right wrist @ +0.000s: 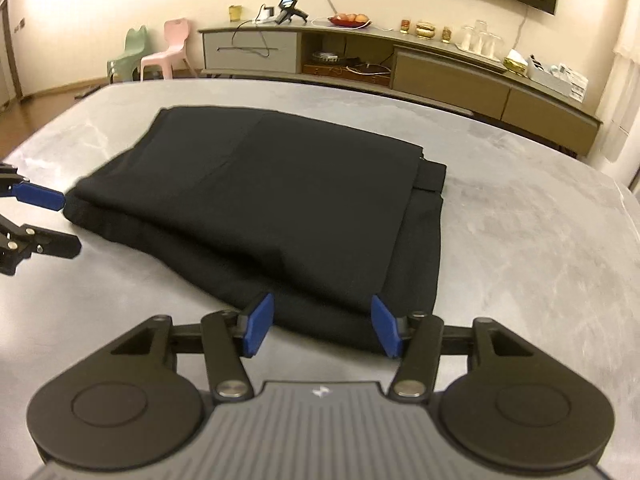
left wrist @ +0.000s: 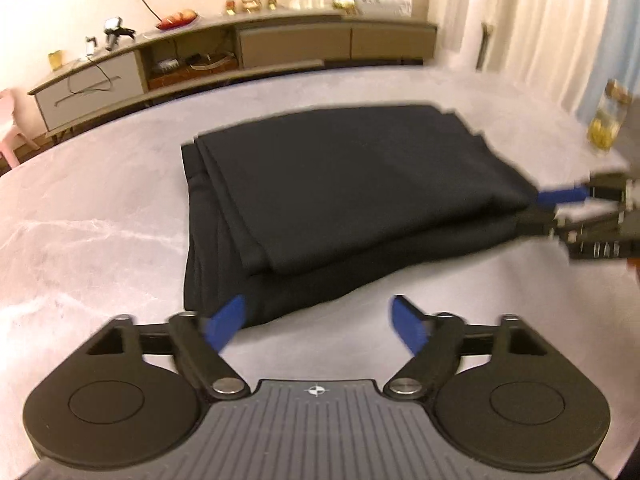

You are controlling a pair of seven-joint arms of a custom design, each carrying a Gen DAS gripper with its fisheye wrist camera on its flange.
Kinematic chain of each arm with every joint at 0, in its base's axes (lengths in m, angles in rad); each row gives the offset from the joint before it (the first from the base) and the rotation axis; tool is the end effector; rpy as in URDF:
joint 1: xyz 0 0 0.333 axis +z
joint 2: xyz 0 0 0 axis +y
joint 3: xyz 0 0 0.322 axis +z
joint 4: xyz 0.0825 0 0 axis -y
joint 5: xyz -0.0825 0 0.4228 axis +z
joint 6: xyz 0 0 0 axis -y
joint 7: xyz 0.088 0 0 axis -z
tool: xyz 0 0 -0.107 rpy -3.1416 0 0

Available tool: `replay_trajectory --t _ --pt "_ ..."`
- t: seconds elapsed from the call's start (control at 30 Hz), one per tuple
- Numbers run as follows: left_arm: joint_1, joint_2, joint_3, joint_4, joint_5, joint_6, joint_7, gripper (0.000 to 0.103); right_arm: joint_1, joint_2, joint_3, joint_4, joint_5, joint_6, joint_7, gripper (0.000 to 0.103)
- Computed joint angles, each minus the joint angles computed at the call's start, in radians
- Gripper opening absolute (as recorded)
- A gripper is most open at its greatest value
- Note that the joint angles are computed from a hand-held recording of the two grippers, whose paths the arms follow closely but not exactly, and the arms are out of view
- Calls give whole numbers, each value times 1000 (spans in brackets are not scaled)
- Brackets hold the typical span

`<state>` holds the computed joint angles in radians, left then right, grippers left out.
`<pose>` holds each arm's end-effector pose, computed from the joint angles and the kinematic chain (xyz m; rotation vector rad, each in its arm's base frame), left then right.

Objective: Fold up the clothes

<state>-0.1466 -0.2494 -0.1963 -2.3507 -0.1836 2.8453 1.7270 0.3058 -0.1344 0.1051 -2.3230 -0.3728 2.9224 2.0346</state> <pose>0.5143 -0.1785 0.5005 -1.4814 2.1336 -0.8350 0.5090 0.2480 0.4607 -1.9831 1.4851 -0.5921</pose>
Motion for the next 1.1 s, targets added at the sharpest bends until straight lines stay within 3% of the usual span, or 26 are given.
replay_trajectory --t 0.2,0.27,0.37,0.43,0.67,0.8,0.97,1.1 --pt "-5 -52 -44 -42 -4 84 -100 94 -45 -92 61 -61 -99 -17 201 65" --pt "52 -67 -108 -56 64 105 -212 97 -55 -112 77 -72 -134 -34 261 66" --pt "73 -76 -139 -74 102 128 -318 98 -59 -137 91 -90 -166 -51 340 68" --pt "59 -83 -133 -89 99 137 -354 102 -51 -147 91 -102 -172 -58 363 68" --pt "130 -131 -207 -143 207 156 -497 102 -44 -138 117 -92 -256 -89 445 70" --pt "130 -149 -198 -163 218 183 -526 102 -37 -120 116 -72 -294 -100 472 71" --pt "196 -171 -254 -169 252 201 -583 102 -30 -99 107 -59 -343 -103 498 71" --pt "193 -172 -253 -167 267 191 -584 102 -20 -93 96 -55 -349 -105 499 71"
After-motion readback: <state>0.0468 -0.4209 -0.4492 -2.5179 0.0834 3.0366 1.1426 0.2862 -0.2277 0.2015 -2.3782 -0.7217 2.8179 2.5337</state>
